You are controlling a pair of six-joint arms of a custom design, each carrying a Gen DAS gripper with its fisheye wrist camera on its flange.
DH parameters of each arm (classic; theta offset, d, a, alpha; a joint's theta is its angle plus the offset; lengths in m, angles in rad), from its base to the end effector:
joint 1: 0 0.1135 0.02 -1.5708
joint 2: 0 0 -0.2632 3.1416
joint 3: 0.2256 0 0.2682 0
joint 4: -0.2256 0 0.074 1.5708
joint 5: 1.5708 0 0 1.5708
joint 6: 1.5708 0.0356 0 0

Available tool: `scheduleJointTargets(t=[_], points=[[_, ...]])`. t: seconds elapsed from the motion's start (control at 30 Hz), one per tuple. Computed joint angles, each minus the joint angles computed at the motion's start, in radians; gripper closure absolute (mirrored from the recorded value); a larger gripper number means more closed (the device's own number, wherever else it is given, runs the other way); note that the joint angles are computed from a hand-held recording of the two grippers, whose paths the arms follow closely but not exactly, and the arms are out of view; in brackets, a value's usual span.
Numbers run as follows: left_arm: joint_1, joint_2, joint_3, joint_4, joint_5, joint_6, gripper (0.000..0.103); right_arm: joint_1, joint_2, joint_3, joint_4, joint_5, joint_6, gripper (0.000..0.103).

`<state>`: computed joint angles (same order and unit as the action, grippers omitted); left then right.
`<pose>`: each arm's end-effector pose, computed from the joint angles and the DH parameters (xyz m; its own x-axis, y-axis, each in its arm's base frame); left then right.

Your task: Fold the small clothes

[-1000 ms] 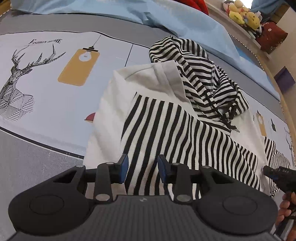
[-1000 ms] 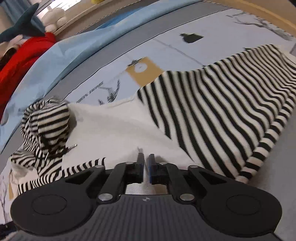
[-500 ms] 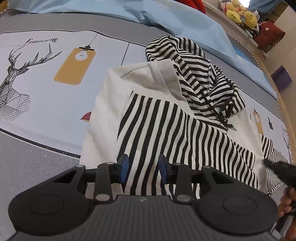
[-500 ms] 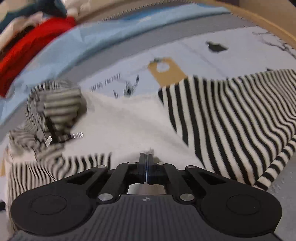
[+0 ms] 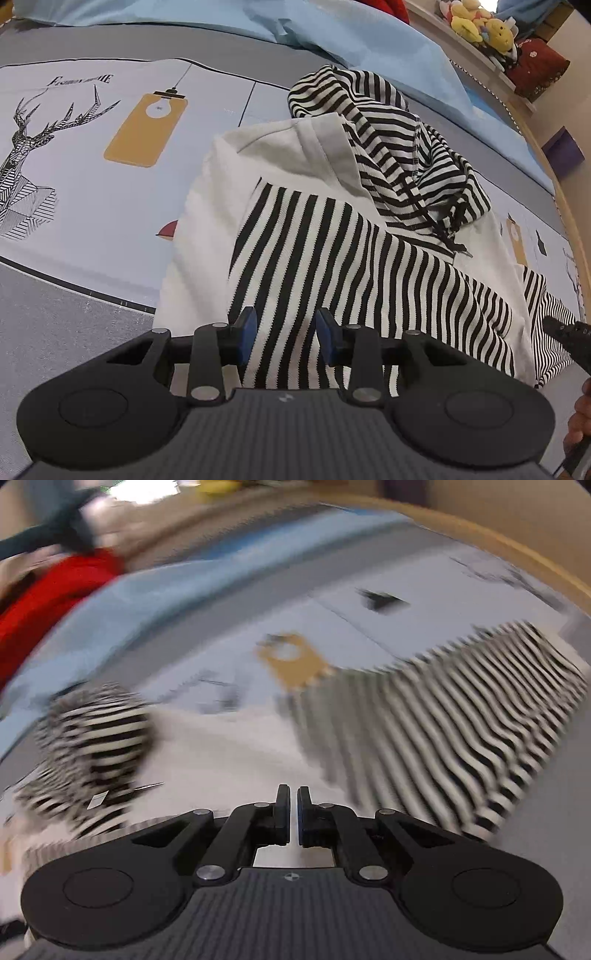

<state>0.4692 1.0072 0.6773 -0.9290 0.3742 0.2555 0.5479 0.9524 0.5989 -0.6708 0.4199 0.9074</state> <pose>0.1655 0.0693 0.2061 -0.9024 -0.1937 -0.3848 -0.0959 0.9611 -0.2590 0.1687 0.0859 0.2028 -0.6814 0.4271 -0.5945 0.3931 0.8986 0.1950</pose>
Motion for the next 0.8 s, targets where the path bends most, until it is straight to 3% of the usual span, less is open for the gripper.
scheduleJointTargets(t=[0.13,0.2,0.3,0.43,0.47,0.6,0.8], points=[[-0.019,-0.005,-0.007,0.007,-0.010,-0.018,0.064,-0.048,0.097,-0.021,0.030,-0.227,-0.059,0.098],[-0.026,-0.006,-0.007,0.008,-0.011,-0.025,0.064,-0.078,0.102,-0.057,0.038,-0.253,-0.016,0.103],[-0.051,-0.013,-0.013,0.014,-0.020,-0.041,0.064,-0.080,0.015,-0.068,0.041,-0.242,-0.028,0.098],[-0.082,-0.020,-0.024,0.023,-0.034,-0.062,0.064,-0.220,-0.044,-0.132,0.031,-0.374,-0.056,0.103],[-0.089,-0.023,-0.026,0.025,-0.037,-0.067,0.064,-0.239,-0.081,-0.138,0.021,-0.389,-0.041,0.103],[-0.130,-0.055,-0.034,0.028,-0.056,-0.089,0.064,-0.290,-0.236,-0.128,-0.053,-0.273,-0.134,0.098],[-0.240,-0.149,-0.073,0.037,-0.122,-0.112,0.064,-0.795,-0.417,-0.164,-0.067,-0.405,-0.416,0.098]])
